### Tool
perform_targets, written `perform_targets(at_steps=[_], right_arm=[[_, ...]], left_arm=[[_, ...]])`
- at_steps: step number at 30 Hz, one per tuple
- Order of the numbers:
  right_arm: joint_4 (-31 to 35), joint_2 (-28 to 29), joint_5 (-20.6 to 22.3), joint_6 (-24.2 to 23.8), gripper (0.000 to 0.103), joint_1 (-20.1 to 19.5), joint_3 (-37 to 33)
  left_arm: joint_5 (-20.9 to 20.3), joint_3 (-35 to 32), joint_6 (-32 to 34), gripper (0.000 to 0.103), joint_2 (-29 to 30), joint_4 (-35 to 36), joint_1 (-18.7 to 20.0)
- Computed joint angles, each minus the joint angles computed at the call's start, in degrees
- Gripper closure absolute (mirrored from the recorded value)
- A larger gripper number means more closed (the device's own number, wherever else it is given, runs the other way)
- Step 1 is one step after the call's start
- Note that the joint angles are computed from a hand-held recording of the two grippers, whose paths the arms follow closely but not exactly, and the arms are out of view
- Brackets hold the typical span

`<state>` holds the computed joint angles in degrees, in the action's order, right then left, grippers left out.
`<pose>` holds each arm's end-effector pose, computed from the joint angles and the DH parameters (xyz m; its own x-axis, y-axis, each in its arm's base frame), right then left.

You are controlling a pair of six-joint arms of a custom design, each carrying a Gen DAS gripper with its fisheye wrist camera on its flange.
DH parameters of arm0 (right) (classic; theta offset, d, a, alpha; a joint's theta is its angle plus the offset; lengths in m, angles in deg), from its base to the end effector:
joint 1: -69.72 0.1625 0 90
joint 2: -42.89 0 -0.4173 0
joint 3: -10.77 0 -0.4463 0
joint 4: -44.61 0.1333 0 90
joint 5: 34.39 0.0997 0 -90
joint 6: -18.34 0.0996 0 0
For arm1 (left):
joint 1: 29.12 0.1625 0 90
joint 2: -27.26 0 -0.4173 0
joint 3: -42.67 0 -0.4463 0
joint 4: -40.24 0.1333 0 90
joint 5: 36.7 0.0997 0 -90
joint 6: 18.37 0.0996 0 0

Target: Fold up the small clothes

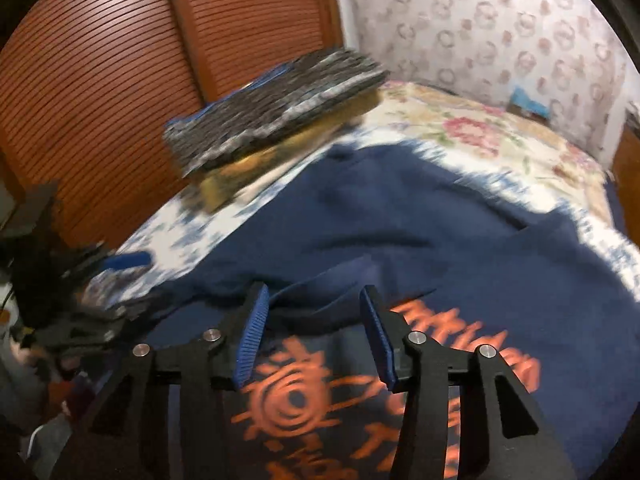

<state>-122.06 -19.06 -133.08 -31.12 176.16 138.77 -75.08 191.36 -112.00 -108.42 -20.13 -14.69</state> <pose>0.2531 -0.4399 0.0445 -0.4100 -0.8809 0.2366 -0.9073 0.4204 -0.0069 -0.1098 -0.2465 0.2406 -0.7338 -0.2294 -0.6395 0.3137 0.7205 -0.6184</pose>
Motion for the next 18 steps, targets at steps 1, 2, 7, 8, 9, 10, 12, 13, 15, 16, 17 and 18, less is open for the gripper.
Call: perform_targets(at_steps=[1,2,7,8,9,10,12,13,15,16,17,18], right_arm=[[0.27,0.25,0.1,0.05,0.057,-0.1,0.36],[0.46,0.53,0.05,0.05,0.058,-0.18,0.76],[-1.24,3.05,-1.38,-0.35,0.075,-0.43,1.41],[-1.53,3.3,-1.66,-0.52,0.081,-0.49,1.42],[-1.99,3.48,-1.61,-0.8,0.094,-0.66,1.57],[-2.08,3.12,-1.1,-1.17,0.097,-1.03,1.99],[-0.81,1.62,0.87,-1.56,0.1,-1.67,2.65],[-0.52,0.78,1.71,-1.56,0.101,-1.94,3.08],[-0.51,-1.91,3.56,-1.72,0.101,-2.7,4.82],[-0.69,-3.01,4.11,-1.66,0.101,-3.0,5.56],[-0.26,-4.41,4.78,-1.52,0.101,-3.43,6.34],[-0.27,-6.05,5.42,-1.62,0.101,-4.0,7.51]], left_arm=[[0.2,0.18,-0.09,0.04,-0.44,0.24,-0.25],[0.21,0.18,0.11,0.04,-0.4,0.16,-0.29],[0.67,0.76,0.12,0.037,-1.82,1.08,-1.09],[0.77,0.82,-0.03,0.037,-1.9,1.19,-1.16],[0.72,0.83,-0.52,0.036,-1.93,1.67,-1.41],[0.88,0.85,-0.43,0.036,-2.01,1.61,-1.26],[0.87,0.85,-0.51,0.035,-2.12,1.87,-1.44],[1.01,0.9,-0.27,0.035,-2.2,1.61,-1.23],[1.11,1.0,-0.44,0.035,-2.24,1.65,-1.34],[1.3,1.05,-0.22,0.035,-2.25,1.43,-1.18],[1.32,1.1,-0.41,0.035,-2.34,1.59,-1.32],[1.41,1.09,-0.45,0.035,-2.35,1.58,-1.28]])
